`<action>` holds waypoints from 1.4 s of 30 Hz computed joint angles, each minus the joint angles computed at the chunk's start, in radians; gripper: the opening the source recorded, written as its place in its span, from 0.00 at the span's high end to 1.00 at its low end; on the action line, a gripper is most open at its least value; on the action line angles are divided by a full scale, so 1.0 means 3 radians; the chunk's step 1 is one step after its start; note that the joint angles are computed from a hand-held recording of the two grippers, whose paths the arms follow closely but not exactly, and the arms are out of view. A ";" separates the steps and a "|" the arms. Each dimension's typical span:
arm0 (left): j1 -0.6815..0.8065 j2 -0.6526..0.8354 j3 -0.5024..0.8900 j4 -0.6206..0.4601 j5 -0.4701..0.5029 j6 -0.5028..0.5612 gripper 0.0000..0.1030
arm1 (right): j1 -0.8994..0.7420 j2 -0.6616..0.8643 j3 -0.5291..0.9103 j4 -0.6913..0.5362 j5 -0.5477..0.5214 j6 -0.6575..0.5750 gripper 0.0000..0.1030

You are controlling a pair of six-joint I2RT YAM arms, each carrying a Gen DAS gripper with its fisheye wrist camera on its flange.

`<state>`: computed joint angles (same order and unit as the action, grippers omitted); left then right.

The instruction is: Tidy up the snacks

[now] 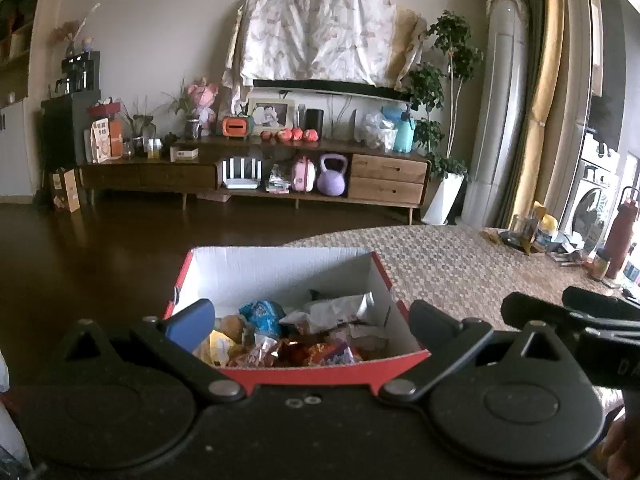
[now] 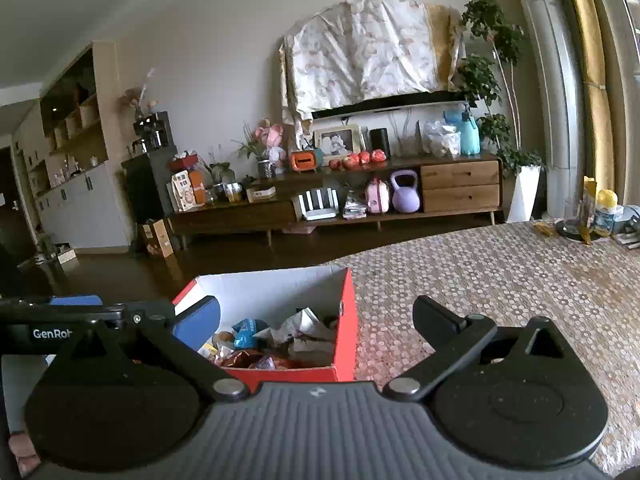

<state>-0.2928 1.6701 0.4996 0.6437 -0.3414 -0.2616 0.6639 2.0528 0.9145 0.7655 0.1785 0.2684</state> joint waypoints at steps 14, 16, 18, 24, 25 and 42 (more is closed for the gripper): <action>-0.0003 -0.0072 -0.0005 -0.0250 -0.0085 -0.0113 0.00 | 0.0033 0.0017 0.0087 -0.0235 0.0024 0.0033 0.00; 0.0002 -0.0105 0.0021 -0.0360 -0.0095 -0.0122 0.00 | 0.0039 0.0014 0.0098 -0.0253 0.0042 0.0045 0.00; -0.0001 -0.0136 0.0050 -0.0479 -0.0126 -0.0136 0.00 | 0.0043 0.0017 0.0111 -0.0280 0.0045 0.0065 0.00; 0.0080 -0.0201 0.0084 -0.0705 -0.0034 -0.0198 0.00 | 0.0062 0.0017 0.0143 -0.0340 0.0049 0.0064 0.00; 0.0087 -0.0201 0.0087 -0.0722 -0.0025 -0.0209 0.00 | 0.0066 0.0017 0.0150 -0.0354 0.0050 0.0065 0.00; 0.0100 -0.0237 0.0085 -0.0733 -0.0027 -0.0215 0.00 | 0.0064 0.0036 0.0262 -0.0493 0.0038 0.0102 0.00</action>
